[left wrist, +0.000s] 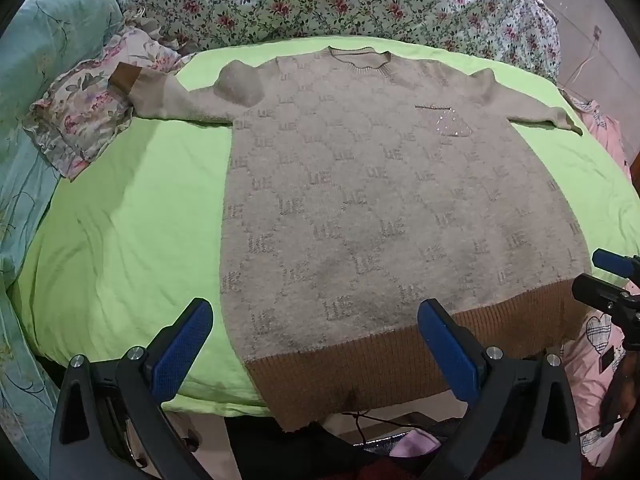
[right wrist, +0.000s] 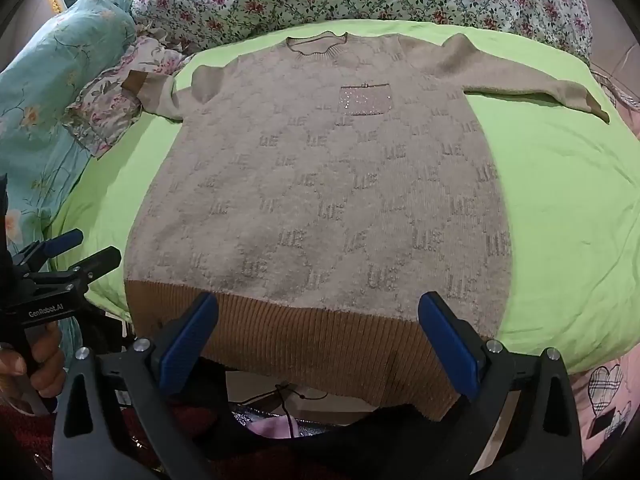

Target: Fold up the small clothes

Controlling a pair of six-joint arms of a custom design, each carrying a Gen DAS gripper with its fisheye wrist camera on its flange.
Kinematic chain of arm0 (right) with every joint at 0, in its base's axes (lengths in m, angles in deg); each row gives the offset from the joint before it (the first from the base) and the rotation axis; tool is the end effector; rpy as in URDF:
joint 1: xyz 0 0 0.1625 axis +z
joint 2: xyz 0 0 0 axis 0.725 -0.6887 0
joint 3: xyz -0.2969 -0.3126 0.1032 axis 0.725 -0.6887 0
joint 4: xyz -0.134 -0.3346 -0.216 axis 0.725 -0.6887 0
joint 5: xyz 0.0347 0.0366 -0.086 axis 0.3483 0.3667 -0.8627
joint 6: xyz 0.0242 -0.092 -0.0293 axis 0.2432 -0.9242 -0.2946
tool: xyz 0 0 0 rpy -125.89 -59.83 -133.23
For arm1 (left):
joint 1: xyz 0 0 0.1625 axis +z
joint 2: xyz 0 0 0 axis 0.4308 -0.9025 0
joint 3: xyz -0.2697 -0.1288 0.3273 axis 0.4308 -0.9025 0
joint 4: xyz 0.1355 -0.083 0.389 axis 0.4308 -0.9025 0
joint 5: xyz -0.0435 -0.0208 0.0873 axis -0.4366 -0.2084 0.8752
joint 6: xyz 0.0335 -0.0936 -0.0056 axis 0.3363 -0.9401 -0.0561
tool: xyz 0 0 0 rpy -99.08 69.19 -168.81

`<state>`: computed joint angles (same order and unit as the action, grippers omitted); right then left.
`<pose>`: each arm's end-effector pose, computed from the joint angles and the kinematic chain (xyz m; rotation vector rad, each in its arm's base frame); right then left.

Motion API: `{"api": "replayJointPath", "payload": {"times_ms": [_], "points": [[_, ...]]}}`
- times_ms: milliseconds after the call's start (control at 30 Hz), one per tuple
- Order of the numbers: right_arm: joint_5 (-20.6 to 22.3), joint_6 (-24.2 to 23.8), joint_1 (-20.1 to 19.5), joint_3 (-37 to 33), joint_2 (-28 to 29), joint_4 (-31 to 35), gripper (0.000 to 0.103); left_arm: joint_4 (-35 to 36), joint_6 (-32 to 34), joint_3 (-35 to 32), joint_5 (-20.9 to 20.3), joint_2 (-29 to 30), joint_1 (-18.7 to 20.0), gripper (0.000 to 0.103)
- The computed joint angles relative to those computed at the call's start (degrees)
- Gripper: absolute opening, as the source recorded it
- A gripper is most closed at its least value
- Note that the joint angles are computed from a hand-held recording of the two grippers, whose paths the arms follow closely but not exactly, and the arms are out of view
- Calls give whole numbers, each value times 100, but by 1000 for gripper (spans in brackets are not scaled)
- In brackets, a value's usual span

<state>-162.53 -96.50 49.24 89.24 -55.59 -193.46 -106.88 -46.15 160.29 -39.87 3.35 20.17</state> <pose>0.1174 -0.4356 0.2129 -0.0244 -2.3862 0.8417 -0.2851 -0.5810 0.0584 0.7759 2.3121 -0.4925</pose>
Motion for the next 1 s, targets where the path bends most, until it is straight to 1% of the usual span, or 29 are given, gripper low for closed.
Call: {"api": "replayJointPath", "payload": {"times_ms": [133, 167, 267, 333, 433, 500, 600, 633, 700, 767, 800, 867, 933, 1000], "points": [[2, -40, -16, 6, 13, -57, 100, -68, 32, -5, 16, 36, 25, 103], [-1, -43, -12, -6, 15, -56, 100, -29, 62, -21, -81, -26, 32, 103], [-25, -15, 5, -46, 11, 16, 100, -45, 65, -34, -90, -2, 47, 103], [26, -65, -51, 51, 8, -119, 100, -26, 132, -142, -89, 63, 84, 103], [-6, -43, -31, 60, 21, -123, 100, -10, 119, -156, -86, 72, 83, 103], [73, -106, -72, 91, 35, -253, 100, -31, 155, -176, -117, 83, 103, 103], [106, -90, -72, 60, 54, -262, 100, -183, 112, -66, -213, 23, 49, 103], [119, -25, -54, 5, 7, -127, 100, -203, 115, -66, -230, 26, 40, 103], [167, -24, -66, 1, -1, -137, 100, -183, 110, -75, -219, 31, 35, 103], [119, -75, -56, -12, 16, -151, 100, -265, 116, -54, -262, 24, 34, 103], [93, -95, -44, -9, 35, -190, 100, -211, 105, -62, -197, 34, 17, 103], [265, -113, -74, 19, 14, -270, 100, 1, 49, -95, -81, 30, -7, 103], [284, -117, -68, 19, 13, -281, 100, 227, -10, -139, -8, 22, -20, 103], [229, -94, -49, 6, 12, -222, 100, 228, -2, -142, -7, 22, -20, 103]]}}
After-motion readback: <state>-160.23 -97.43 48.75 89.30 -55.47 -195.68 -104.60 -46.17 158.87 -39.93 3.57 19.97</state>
